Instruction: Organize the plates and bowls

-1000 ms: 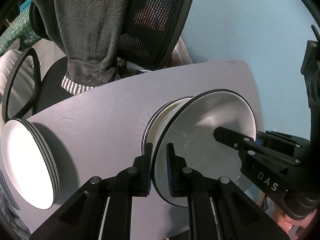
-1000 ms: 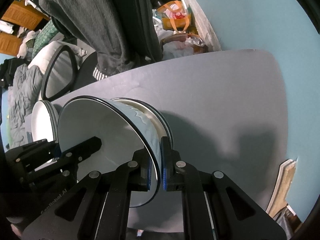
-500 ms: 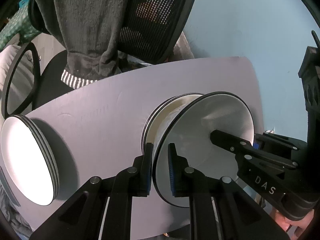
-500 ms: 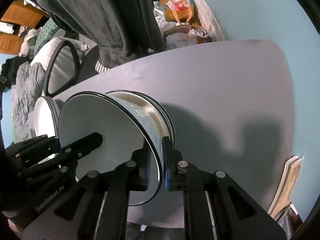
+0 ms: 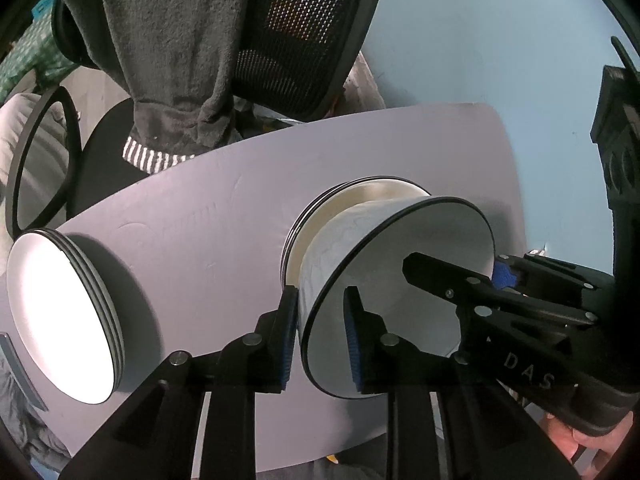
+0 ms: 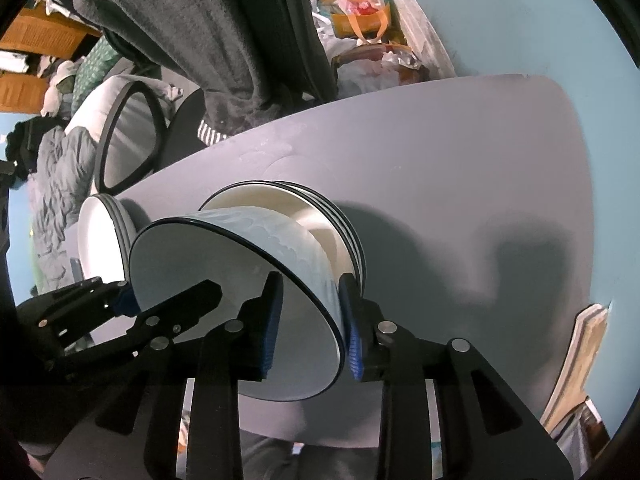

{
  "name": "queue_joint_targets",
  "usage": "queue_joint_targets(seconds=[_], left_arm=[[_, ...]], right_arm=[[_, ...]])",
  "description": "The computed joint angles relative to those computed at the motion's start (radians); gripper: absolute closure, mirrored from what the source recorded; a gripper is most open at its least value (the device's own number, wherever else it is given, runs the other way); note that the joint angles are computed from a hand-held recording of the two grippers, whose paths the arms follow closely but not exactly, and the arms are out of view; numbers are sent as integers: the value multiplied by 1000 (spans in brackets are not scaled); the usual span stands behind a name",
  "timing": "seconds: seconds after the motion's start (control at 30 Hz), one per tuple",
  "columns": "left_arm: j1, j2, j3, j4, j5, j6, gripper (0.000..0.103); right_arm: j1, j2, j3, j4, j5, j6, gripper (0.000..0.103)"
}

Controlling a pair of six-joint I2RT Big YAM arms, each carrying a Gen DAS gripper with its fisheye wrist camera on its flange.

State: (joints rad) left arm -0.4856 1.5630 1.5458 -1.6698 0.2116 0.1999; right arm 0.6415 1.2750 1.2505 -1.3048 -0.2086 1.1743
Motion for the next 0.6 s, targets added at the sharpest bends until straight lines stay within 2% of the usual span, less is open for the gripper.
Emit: queue_joint_targets(seconds=[0.03,0.1,0.2,0.43,0.5,0.6], left_arm=[[-2,-4,2,4,-17,-3,65],[2,-20,5,26,-34,1,55],[10,-21,11,28,-25,10,54],[29,-25,12,26,-22,-5,51],[34,-29,4,30,-23,-10,47],[40,-34,-10,41,-25,-25,46]], right_arm=[[-1,-1,-1,2,-2,3,75],[-1,-6,-1,5,3,10,75],[-2,-6,8,-9,10,10,69],[6,-16,24,-45,30,-4,66],[6,-29,27,-64,48,-12,54],[1,-31,35,-109,81,-67,51]])
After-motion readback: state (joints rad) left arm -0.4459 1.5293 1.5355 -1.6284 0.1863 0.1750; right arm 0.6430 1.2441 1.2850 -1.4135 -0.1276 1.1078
